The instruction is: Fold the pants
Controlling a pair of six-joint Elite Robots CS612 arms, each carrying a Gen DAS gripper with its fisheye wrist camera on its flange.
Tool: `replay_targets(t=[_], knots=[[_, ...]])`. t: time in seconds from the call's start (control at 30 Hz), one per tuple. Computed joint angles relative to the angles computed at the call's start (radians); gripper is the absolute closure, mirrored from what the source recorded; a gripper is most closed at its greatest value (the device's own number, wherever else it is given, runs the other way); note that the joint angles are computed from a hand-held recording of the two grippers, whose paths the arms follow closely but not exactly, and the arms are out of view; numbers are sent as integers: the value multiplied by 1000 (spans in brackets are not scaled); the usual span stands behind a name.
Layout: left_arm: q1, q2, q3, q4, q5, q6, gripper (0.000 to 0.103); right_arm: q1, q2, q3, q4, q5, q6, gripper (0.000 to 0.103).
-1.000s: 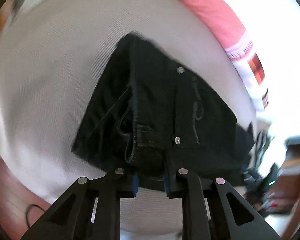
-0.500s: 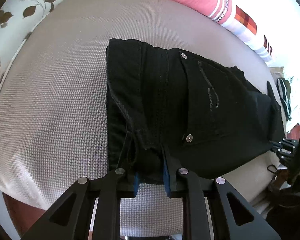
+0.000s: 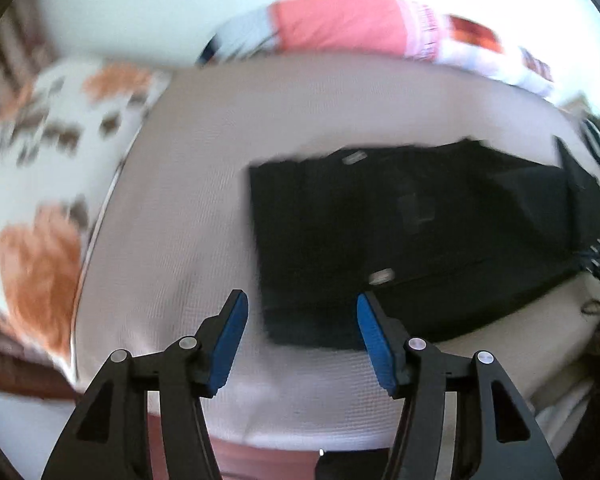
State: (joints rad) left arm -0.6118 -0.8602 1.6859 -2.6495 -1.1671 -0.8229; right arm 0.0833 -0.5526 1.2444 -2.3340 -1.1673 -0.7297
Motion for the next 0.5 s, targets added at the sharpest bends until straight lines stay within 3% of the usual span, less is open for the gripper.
replay_targets(t=[0.07,0.23,0.4,0.5], knots=[[-14,20,-28,-47,-4,84,45,-3,2,-7,12,15,20,91],[-31,129,-177,-140,-160,339,45,-11,10,-36,55,58,73,91],[-42,240,-347,-132,-267,503,45,-12,9,-34,45,54,78,91],[-41,297,-439,-75,-318,543,45,-14,11,-40,54,62,87,91]])
